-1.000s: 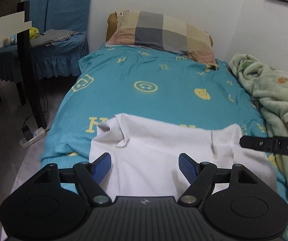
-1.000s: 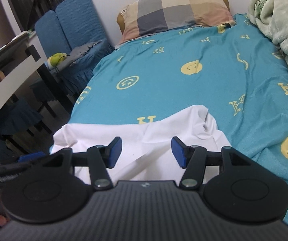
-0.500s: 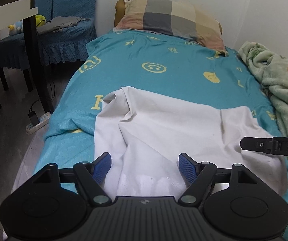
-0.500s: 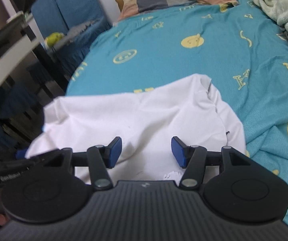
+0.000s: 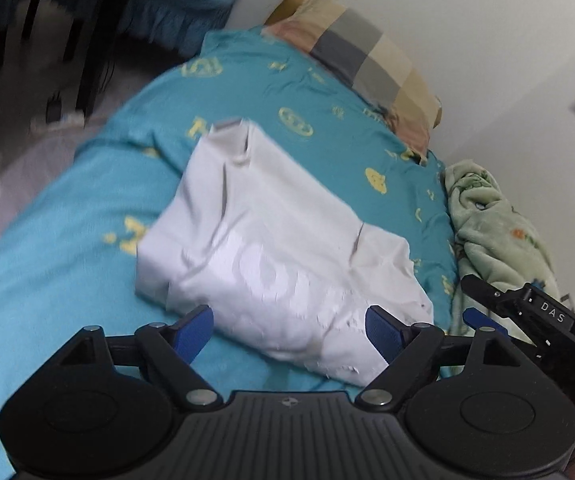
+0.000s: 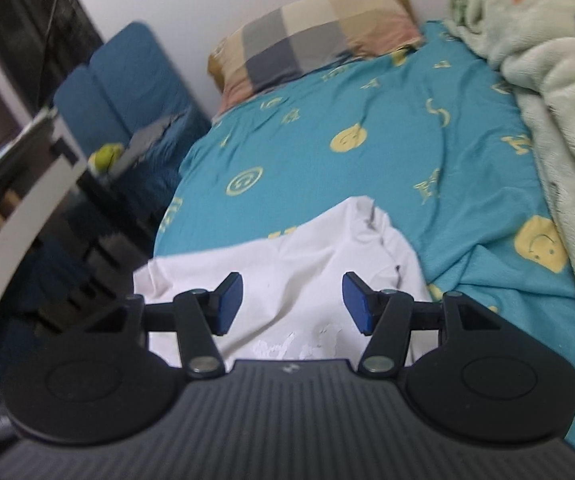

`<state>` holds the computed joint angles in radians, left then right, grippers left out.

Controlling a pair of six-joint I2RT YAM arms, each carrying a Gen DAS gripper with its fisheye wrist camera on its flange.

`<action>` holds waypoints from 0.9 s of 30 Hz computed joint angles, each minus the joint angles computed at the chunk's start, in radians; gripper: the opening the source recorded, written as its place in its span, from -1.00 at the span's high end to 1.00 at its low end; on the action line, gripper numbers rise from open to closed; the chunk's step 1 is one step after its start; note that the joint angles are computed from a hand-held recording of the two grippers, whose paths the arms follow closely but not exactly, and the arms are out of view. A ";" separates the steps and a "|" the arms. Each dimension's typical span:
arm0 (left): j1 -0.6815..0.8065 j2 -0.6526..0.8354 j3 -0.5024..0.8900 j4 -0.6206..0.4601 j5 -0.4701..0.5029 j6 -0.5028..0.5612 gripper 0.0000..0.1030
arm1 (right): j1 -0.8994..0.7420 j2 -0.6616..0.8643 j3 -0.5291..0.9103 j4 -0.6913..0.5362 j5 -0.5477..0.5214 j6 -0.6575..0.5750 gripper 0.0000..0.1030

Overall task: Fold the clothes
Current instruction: 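Grasp the folded shirt edge with both grippers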

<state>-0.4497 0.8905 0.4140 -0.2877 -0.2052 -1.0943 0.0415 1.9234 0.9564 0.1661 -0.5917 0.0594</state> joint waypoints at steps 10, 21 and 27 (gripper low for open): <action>0.224 0.265 -0.238 0.580 0.316 -0.250 -0.75 | -0.109 0.072 0.098 -0.109 -0.195 0.230 -0.16; 0.287 0.471 -0.325 0.975 0.280 -0.364 -0.14 | -0.048 0.179 0.167 -0.409 -0.489 0.274 -0.15; 0.279 0.372 -0.264 0.791 0.258 -0.261 0.51 | 0.051 0.291 0.152 -0.352 -0.505 0.430 -0.15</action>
